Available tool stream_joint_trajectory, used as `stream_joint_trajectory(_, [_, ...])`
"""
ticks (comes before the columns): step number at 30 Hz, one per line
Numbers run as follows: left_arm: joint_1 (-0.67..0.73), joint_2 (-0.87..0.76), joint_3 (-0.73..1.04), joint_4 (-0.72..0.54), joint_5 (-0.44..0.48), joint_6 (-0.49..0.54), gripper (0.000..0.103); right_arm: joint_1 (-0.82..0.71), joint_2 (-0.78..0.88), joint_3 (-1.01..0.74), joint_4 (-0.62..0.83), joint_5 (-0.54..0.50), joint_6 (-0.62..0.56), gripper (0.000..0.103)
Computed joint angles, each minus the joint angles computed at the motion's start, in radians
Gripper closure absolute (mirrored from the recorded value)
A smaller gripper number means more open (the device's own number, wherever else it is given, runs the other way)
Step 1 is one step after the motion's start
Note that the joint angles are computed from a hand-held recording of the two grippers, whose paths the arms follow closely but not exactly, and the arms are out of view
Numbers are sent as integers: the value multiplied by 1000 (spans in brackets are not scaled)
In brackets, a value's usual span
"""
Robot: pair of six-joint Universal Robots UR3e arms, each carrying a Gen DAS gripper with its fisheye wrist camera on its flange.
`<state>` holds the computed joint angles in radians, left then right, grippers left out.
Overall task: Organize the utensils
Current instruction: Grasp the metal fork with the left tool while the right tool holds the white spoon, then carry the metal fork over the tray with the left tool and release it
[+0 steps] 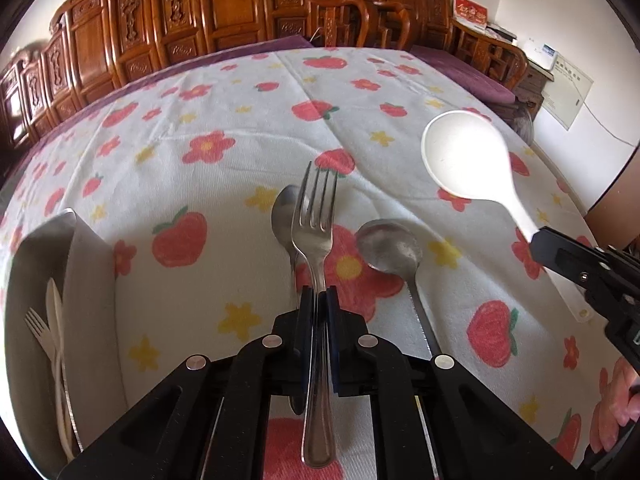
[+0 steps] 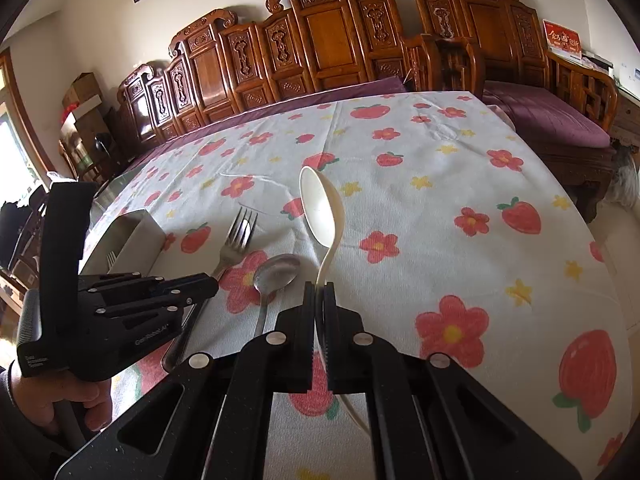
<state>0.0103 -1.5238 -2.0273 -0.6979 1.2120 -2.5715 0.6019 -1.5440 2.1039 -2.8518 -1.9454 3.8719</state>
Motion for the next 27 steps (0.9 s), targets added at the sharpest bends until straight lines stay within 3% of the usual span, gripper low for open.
stream_joint_trajectory(8, [37,68,8,-65,-30,45,97,11,7,-12,6,-4,1,98])
stream_joint_trajectory(27, [286,303,71,-402,-189,247,97,118,161,-226,94,-18,-24,98])
